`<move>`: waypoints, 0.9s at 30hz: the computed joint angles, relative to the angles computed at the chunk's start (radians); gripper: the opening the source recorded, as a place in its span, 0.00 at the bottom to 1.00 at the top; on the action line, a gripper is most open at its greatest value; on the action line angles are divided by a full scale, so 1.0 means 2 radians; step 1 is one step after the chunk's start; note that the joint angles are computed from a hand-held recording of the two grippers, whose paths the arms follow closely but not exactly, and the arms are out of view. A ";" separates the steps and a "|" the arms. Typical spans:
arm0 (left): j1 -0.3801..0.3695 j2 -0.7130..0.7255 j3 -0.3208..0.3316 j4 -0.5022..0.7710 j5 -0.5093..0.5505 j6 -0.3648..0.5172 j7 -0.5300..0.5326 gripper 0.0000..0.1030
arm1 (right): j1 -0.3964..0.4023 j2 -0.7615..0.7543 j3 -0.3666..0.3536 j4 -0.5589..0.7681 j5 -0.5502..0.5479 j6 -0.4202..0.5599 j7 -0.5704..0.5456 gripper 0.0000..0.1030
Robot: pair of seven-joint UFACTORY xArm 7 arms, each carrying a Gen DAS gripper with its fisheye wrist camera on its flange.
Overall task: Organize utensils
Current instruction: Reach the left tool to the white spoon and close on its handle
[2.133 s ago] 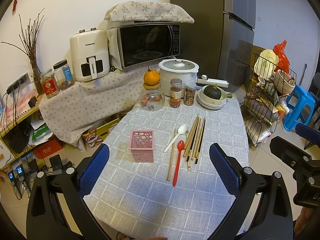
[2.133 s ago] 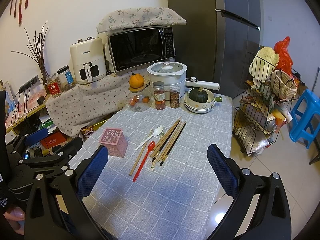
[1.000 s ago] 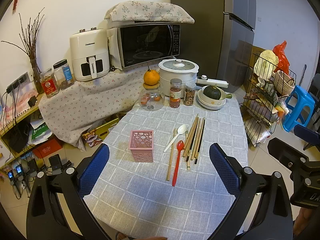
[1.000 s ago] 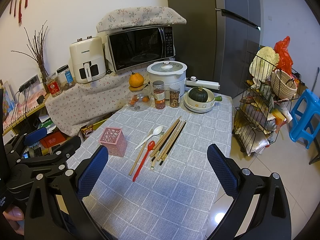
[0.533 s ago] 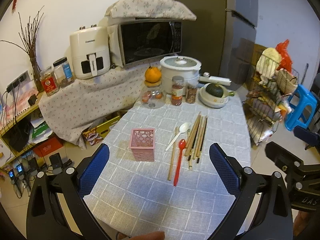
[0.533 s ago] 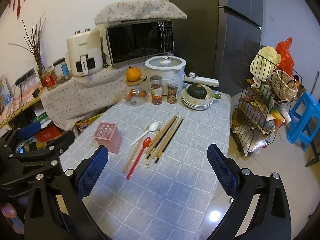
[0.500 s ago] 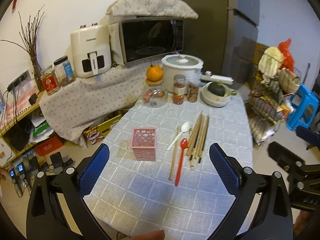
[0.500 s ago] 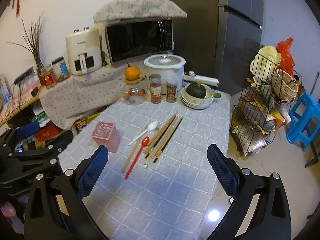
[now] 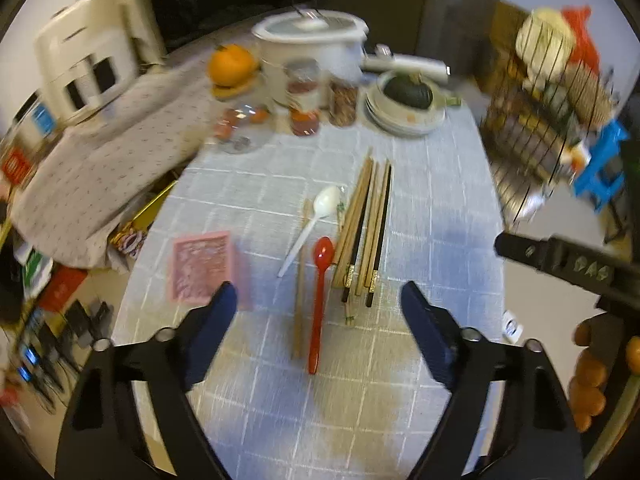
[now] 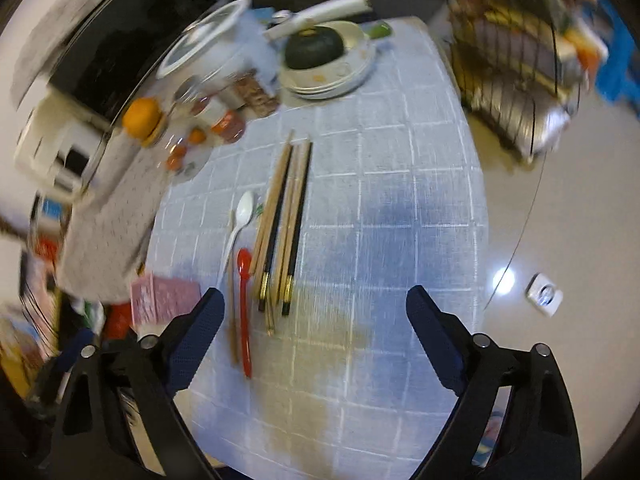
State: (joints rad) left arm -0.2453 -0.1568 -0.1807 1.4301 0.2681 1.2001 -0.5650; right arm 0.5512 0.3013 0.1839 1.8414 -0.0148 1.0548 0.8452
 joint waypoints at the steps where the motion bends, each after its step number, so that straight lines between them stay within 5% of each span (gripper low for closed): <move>1: -0.001 0.023 -0.003 0.016 0.012 0.005 0.007 0.69 | 0.001 0.005 -0.002 0.002 -0.003 -0.002 0.008 0.86; 9: -0.025 0.202 0.034 0.135 0.056 0.041 0.067 0.56 | -0.020 0.038 -0.005 0.002 0.032 -0.006 -0.005 0.64; 23: -0.014 0.376 0.079 0.317 -0.029 0.068 0.157 0.39 | -0.022 0.074 0.002 0.026 0.065 -0.009 -0.023 0.52; 27: -0.006 0.389 0.077 0.318 -0.058 0.066 0.161 0.04 | -0.015 0.079 -0.001 0.041 0.059 -0.006 -0.029 0.52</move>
State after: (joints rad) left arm -0.2564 0.6216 -0.0261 2.0656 0.1530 1.3329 -0.2423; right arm 0.5211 0.4588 0.1810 1.9238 0.1035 1.0431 0.7879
